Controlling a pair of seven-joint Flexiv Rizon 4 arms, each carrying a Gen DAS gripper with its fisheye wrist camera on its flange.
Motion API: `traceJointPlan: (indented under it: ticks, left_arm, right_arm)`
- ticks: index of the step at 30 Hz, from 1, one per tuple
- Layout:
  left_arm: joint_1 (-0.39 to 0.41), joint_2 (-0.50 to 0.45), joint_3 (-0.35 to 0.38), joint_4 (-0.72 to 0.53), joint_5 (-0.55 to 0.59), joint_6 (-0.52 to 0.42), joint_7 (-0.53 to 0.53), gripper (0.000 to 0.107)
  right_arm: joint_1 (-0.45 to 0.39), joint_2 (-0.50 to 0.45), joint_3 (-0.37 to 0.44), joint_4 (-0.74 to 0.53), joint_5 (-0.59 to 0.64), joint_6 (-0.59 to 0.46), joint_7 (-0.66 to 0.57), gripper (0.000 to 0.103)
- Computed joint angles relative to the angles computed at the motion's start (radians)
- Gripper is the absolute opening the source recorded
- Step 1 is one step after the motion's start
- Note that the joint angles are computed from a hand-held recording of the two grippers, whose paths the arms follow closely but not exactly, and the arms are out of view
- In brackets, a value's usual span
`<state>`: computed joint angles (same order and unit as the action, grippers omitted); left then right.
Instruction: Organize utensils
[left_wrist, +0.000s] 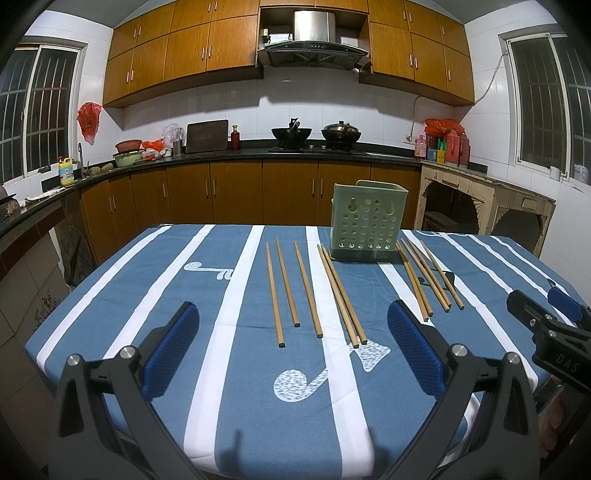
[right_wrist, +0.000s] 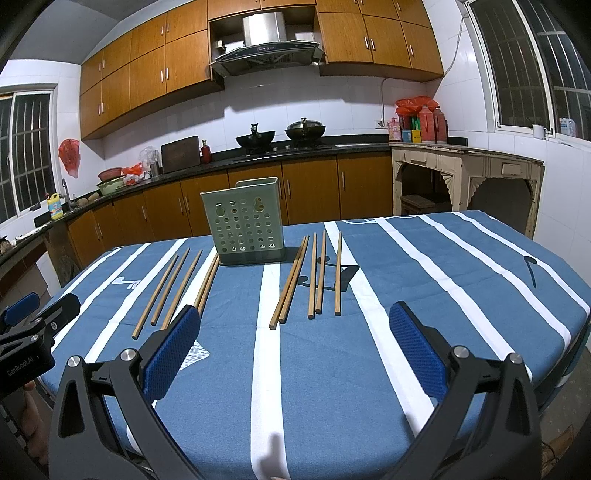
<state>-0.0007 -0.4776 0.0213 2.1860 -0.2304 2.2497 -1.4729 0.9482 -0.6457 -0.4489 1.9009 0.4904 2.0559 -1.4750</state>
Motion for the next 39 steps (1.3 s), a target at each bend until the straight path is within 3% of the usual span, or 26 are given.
traceJointPlan:
  ticks: [15,24,27,32,35,37,39]
  left_arm:
    - [-0.003,-0.006,0.003,-0.003,-0.009,-0.014,0.005,0.099]
    - [-0.068,-0.066,0.065,-0.096,-0.153,-0.101,0.095,0.099]
    - [-0.087,-0.082,0.088,-0.133,-0.209,-0.152,0.142,0.099]
    - [-0.07,-0.098,0.09,-0.201,-0.24,-0.283,0.163,0.099]
    - [-0.054,-0.107,0.092,-0.245,-0.24,-0.374,0.151,0.099]
    - [0.005,-0.105,0.042,-0.263,-0.206,-0.427,0.129,0.099]
    - [0.062,-0.108,-0.004,-0.288,-0.179,-0.485,0.112,0.099]
  right_arm:
    - [0.006,-0.007,-0.021,-0.007,-0.014,-0.038,0.024,0.101]
    - [-0.026,-0.037,-0.07,-0.065,-0.134,-0.183,0.163,0.101]
    - [-0.036,-0.048,-0.096,-0.099,-0.184,-0.277,0.222,0.101]
    - [-0.17,-0.062,-0.007,-0.2,-0.268,-0.423,0.305,0.101]
    - [-0.217,-0.08,0.014,-0.262,-0.322,-0.532,0.355,0.086]
    - [-0.27,-0.092,0.067,-0.317,-0.358,-0.611,0.362,0.069]
    - [-0.321,-0.111,0.122,-0.366,-0.384,-0.651,0.358,0.061]
